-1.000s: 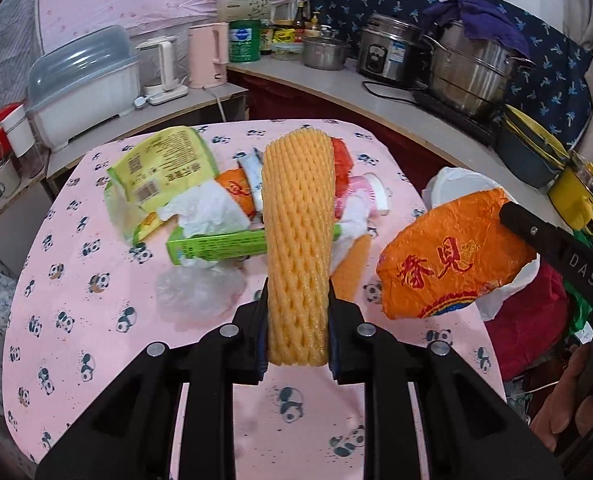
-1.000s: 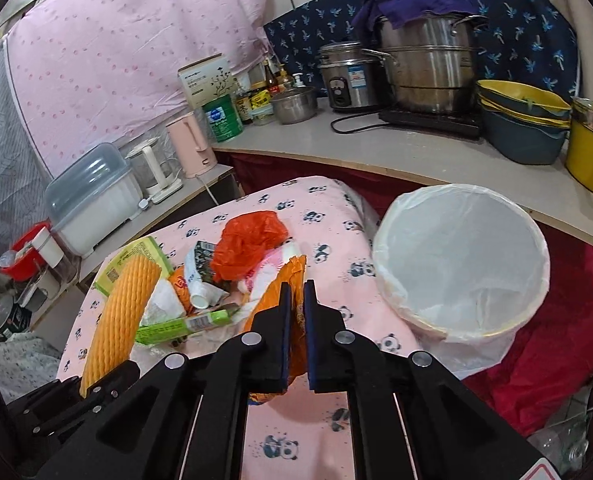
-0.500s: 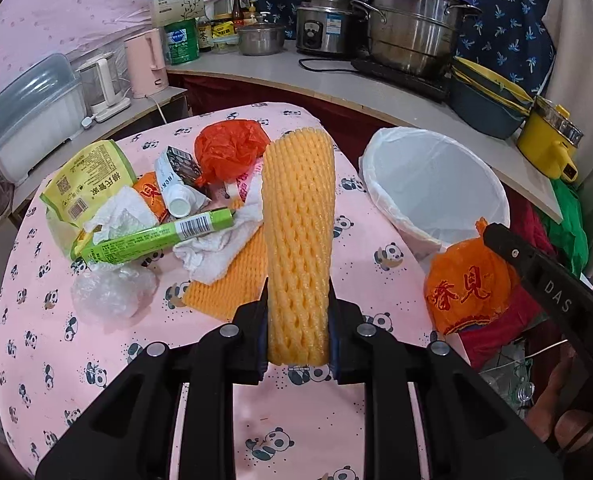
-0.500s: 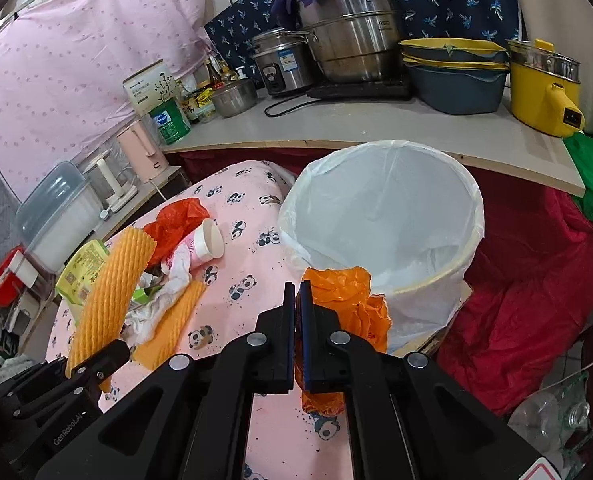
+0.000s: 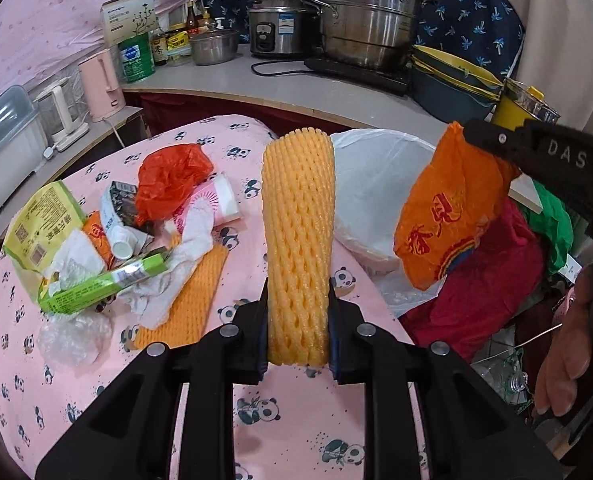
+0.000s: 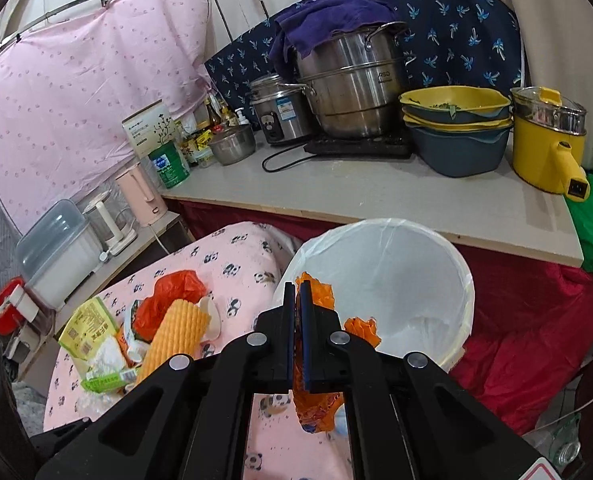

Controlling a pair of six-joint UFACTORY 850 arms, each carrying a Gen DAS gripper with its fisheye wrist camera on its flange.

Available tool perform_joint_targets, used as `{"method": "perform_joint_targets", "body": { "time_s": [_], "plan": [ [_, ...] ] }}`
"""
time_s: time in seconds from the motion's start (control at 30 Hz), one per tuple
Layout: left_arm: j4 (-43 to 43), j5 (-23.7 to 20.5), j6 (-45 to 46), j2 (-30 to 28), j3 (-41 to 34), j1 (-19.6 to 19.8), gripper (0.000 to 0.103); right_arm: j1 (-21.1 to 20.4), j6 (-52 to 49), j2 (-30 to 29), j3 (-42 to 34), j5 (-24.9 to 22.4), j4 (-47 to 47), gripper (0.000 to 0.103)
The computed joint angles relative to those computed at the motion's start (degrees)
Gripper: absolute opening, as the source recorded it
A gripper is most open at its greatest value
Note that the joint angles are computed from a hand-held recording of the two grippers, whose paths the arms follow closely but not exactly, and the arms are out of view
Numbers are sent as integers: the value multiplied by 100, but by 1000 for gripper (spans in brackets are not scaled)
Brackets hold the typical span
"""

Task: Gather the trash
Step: 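Carry the mesh sleeve and snack bag over the white trash bin with both tools, then open both tools to drop the sleeve and snack bag into the bin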

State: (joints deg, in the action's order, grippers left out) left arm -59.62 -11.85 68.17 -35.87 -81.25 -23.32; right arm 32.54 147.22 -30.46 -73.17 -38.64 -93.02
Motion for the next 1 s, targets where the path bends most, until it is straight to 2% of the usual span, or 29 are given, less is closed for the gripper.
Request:
{"method": "perform_joint_targets", "body": {
  "time_s": [0.17,0.43,0.53,0.6,0.67,0.77,1.0],
  "plan": [
    [889,-362,-769,-476,-696,-155,21,-296,-6,-83,-112,30,-7,3],
    [1401,-1100,-1144,-1309,-1902,-331,22,-733,62,-297,-202,229,73,3],
    [1564,-1285,-1245,-1570,-2271,-396,24,-840,94,-342,-180,335,112,6],
    [1562,-1331,-1260,-1706,-2454,-434,26,-862,158,-352,-146,288,151,9],
    [1489,-1273,-1195,-1762,-2518,-473,38,-891,195,-337,-101,279,163,24],
    [1439,-1210,-1157,-1798,-2557,-517,48,-895,373,-259,40,204,99,30],
    [1458,-981,-1171,-1707,-2412,-570,49,-811,372,-54,281,67,163,36]
  ]
}}
